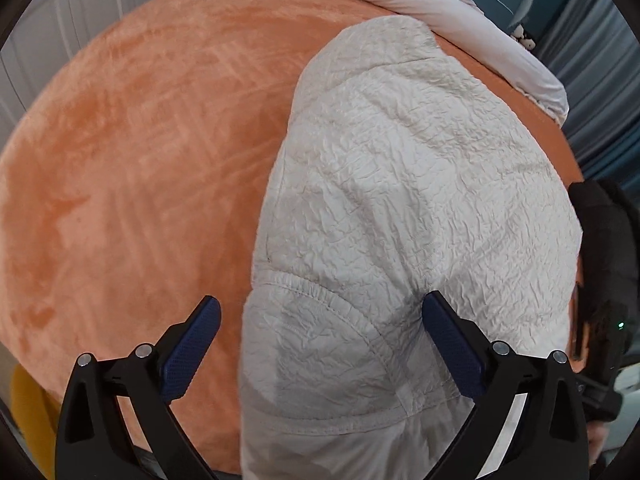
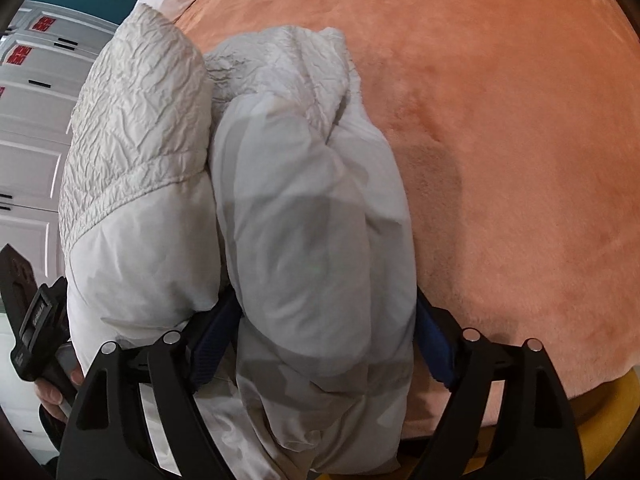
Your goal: Fold large clothes
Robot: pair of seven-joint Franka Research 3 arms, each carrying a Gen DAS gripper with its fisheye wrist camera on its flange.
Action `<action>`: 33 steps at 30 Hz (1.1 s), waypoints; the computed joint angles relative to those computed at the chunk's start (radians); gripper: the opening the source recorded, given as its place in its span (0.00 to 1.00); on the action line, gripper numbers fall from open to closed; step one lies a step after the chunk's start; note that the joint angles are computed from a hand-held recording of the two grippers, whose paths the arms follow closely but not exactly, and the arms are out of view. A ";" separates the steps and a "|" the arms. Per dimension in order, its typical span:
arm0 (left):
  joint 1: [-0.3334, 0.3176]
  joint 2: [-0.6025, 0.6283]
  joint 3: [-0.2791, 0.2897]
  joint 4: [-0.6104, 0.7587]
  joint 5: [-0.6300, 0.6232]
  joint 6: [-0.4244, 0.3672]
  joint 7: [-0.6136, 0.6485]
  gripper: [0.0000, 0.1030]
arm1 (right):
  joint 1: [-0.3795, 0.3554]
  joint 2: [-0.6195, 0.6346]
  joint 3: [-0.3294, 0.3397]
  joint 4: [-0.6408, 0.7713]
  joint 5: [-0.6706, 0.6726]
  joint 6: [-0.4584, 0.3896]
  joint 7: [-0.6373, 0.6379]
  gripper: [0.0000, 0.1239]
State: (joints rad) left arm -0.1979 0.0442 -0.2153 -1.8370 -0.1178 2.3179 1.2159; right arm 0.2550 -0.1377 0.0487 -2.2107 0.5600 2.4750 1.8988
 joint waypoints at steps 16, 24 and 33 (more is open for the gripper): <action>-0.026 -0.063 0.012 0.047 -0.128 0.043 0.340 0.00 | 0.075 -0.077 0.076 -0.032 -0.053 0.263 0.056 0.09; 0.014 -0.080 0.024 0.068 0.041 0.046 0.241 0.05 | 0.079 0.010 0.095 0.093 -0.298 0.158 0.270 0.09; 0.064 -0.088 0.087 -0.059 -0.346 -0.058 0.356 0.79 | 0.133 -0.039 0.032 -0.064 -0.002 0.261 0.136 0.11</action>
State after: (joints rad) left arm -0.1340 -0.0441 -0.1284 -1.8965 -0.4633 2.2603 1.5717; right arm 0.3877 -0.1764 0.0805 -2.2743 0.5584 2.7361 2.0348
